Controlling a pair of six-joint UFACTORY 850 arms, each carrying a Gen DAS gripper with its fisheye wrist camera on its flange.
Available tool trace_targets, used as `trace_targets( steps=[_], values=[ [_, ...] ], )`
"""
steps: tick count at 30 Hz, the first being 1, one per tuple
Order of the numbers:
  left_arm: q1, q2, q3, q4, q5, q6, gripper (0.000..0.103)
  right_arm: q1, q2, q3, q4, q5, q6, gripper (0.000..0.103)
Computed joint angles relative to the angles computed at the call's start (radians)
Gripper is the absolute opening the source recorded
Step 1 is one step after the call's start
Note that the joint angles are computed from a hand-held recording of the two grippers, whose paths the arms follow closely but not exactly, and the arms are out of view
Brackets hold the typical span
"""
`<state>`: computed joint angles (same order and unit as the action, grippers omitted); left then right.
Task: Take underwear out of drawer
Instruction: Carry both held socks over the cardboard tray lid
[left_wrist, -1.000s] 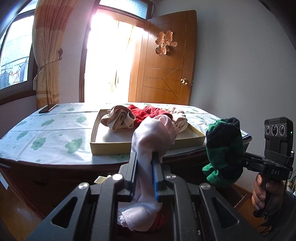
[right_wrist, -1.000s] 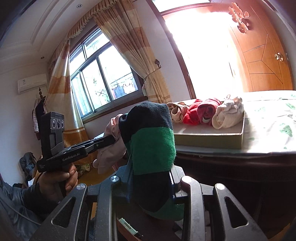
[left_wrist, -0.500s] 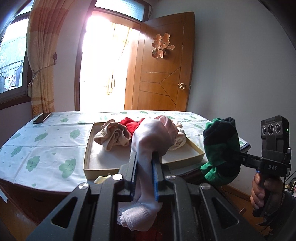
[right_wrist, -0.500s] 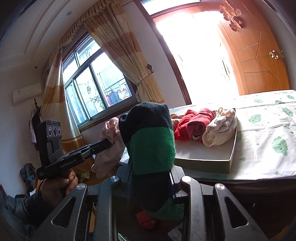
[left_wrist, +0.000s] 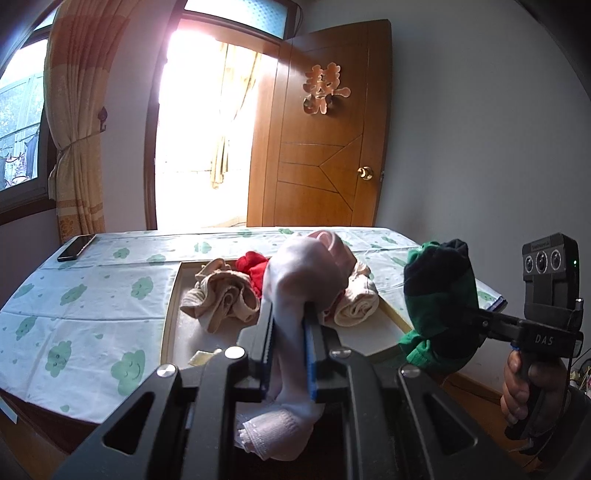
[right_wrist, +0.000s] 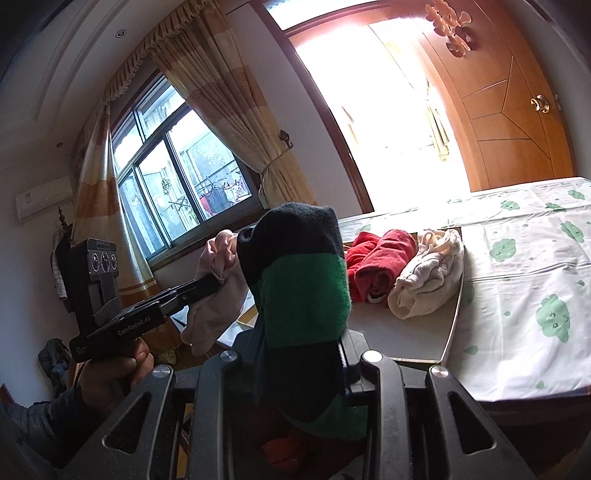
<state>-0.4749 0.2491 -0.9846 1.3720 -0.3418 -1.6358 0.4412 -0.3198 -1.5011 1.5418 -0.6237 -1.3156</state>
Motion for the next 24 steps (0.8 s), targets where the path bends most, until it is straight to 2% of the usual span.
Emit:
trace_targets(
  steps=[13,16,21,24],
  values=[
    [0.083,-0.133,-0.182,-0.337,0.07,0.315,0.012,-0.008,-0.131,-0.241,-0.147,0.018,0.22,0.032],
    [0.112,-0.167,-0.221,-0.518,0.102,0.458,0.012,-0.014,-0.16,-0.293,-0.185,0.02,0.275,0.032],
    [0.147,-0.216,-0.283,-0.716,0.118,0.611,0.012,-0.025,-0.23,-0.405,-0.254,0.006,0.394,0.032],
    [0.17,-0.245,-0.32,-0.907,0.127,0.757,0.012,-0.024,-0.274,-0.48,-0.308,-0.002,0.469,0.032]
  ],
)
